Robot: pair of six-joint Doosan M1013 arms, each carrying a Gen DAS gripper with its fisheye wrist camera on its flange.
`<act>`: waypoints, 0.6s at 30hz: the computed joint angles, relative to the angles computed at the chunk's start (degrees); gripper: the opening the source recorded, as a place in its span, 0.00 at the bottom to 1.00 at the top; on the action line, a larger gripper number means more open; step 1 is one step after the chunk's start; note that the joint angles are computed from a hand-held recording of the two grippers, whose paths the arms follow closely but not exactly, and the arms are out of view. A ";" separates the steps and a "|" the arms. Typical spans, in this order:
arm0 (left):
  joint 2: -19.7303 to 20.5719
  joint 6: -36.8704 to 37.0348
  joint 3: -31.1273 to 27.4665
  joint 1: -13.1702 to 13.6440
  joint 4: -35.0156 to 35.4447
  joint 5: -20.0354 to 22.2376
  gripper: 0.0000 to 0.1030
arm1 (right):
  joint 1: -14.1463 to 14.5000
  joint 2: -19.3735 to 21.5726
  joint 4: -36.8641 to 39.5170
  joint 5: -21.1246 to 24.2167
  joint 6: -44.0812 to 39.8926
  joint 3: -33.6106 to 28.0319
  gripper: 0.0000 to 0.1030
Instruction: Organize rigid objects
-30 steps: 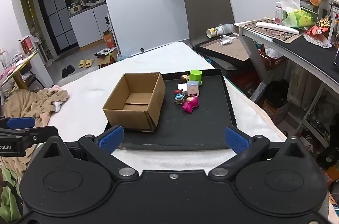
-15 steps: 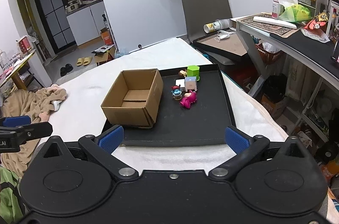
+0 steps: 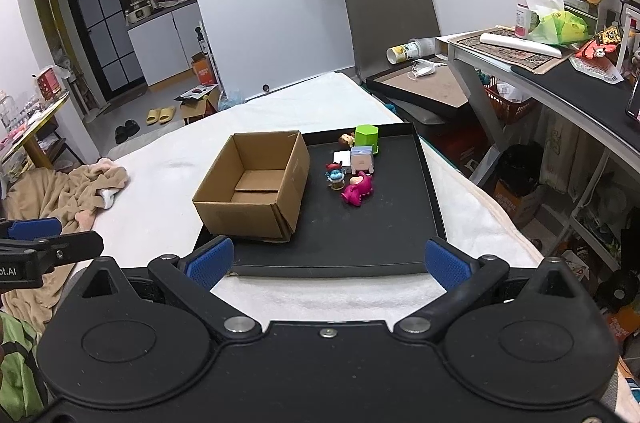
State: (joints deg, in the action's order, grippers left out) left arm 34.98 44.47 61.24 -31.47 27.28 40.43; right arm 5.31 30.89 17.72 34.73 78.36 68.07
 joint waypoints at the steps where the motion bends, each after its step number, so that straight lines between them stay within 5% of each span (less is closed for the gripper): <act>1: -0.03 0.11 0.03 0.05 -0.24 -0.09 0.91 | 0.01 -0.01 -0.07 -0.03 0.07 0.02 1.00; 18: -0.12 0.77 0.02 0.29 -1.64 0.00 0.91 | -0.39 0.18 2.25 0.89 -1.33 -0.28 1.00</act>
State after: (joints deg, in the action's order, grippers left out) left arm 34.86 45.24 61.26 -31.18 25.64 40.42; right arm 4.92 31.07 19.97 35.62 77.03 67.78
